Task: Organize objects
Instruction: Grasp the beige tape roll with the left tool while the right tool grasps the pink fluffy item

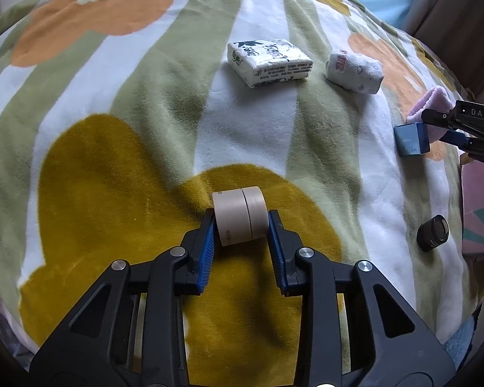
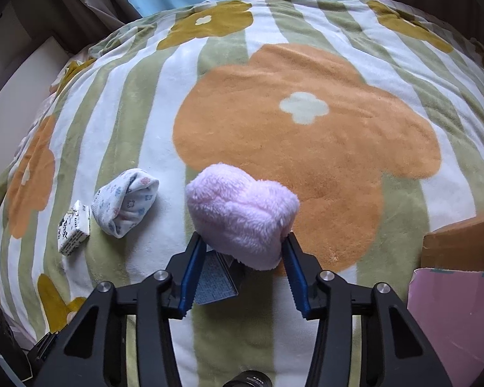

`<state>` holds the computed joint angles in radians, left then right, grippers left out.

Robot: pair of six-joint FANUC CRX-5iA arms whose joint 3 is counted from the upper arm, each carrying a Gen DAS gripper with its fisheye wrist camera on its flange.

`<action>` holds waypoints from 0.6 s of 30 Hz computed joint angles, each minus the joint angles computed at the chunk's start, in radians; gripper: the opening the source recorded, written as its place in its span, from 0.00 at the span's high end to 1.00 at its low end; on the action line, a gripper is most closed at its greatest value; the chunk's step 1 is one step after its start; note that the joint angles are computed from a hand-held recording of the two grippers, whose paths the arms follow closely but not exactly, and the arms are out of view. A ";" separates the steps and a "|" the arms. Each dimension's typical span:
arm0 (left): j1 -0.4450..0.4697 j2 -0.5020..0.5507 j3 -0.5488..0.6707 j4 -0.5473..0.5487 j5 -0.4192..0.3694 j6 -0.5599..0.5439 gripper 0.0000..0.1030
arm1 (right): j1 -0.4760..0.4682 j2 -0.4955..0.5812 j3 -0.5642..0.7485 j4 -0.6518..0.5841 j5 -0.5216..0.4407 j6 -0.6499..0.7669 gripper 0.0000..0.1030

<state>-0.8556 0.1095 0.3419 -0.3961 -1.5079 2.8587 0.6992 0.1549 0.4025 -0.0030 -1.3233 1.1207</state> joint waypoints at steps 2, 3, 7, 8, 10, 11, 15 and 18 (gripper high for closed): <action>0.002 0.002 0.003 0.003 0.003 -0.003 0.73 | -0.001 -0.003 -0.003 -0.002 0.003 0.000 0.60; 0.000 0.001 0.004 0.002 0.003 -0.004 0.73 | -0.002 -0.003 -0.002 -0.002 0.003 0.000 0.61; -0.005 0.005 0.022 -0.007 -0.005 -0.014 0.76 | -0.001 -0.008 -0.002 0.000 0.004 0.001 0.64; -0.007 0.006 0.026 -0.009 -0.007 -0.017 0.76 | -0.001 -0.009 0.000 0.000 0.004 0.002 0.64; -0.010 0.011 0.039 -0.015 -0.015 -0.025 0.76 | -0.003 -0.012 0.002 -0.003 0.005 0.003 0.65; -0.010 0.012 0.042 -0.015 -0.017 -0.028 0.76 | -0.003 -0.013 0.004 -0.004 0.004 0.003 0.65; -0.014 0.012 0.049 -0.018 -0.019 -0.023 0.76 | 0.001 -0.019 0.008 -0.002 0.004 0.006 0.65; -0.022 0.011 0.057 -0.026 -0.024 -0.024 0.76 | 0.006 -0.026 0.008 0.002 0.008 0.009 0.66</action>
<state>-0.8772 0.1206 0.3994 -0.4222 -1.5320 2.8346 0.7050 0.1289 0.4109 -0.0007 -1.3153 1.1296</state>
